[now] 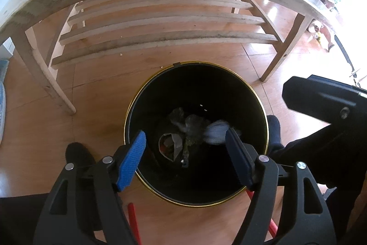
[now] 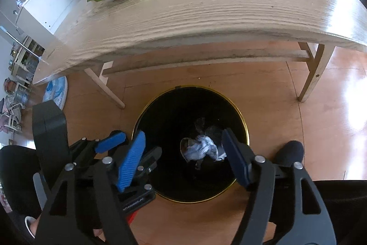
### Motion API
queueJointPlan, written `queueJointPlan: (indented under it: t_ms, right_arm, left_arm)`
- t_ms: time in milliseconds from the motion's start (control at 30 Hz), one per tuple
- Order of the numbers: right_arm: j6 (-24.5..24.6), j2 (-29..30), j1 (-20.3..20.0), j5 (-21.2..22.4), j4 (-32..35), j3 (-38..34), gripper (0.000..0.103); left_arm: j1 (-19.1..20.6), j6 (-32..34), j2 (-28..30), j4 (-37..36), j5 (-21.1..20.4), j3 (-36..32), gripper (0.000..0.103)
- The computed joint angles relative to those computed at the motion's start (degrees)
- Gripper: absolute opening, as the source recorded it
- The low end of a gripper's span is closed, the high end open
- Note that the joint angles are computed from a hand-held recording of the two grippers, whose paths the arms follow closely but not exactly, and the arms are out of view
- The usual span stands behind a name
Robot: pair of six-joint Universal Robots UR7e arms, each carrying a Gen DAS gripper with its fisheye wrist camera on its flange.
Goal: Collect trash
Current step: 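Raise both open tools back over the table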
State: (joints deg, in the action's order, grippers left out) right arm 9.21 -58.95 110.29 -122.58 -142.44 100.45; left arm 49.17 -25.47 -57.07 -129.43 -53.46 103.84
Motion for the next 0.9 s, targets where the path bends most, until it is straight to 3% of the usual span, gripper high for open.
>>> queueJointPlan:
  t_ms: [333, 500, 567, 700, 900]
  right_arm:
    - [-1.22, -2.4, 0.98, 2.51, -2.55, 1.19, 0.075]
    - [-4.02, -3.69, 1.96, 4.08, -5.32, 0.28, 0.083]
    - [-4.72, -3.38, 2.03, 4.5, -5.5, -1.67, 0.083]
    - [-5.6, -0.95, 1.03, 5.75, -3.46, -8.36, 0.084]
    - [-10.01, 9.02, -0.77, 2.59, -0.01, -25.47, 0.084]
  left_arm:
    - [-1.5, -0.26, -2.13, -0.96, 0.36, 0.86, 0.083]
    - [-3.89, 3.27, -5.76, -3.63, -0.42, 1.36, 0.093]
    - [-4.52, 5.69, -6.34, -4.48, 1.43, 0.19, 0.095]
    - [-2.97, 7.76, -5.63, -3.5, 4.07, -6.22, 0.096]
    - [2.33, 8.93, -0.22, -1.92, 9.85, -21.49, 0.096]
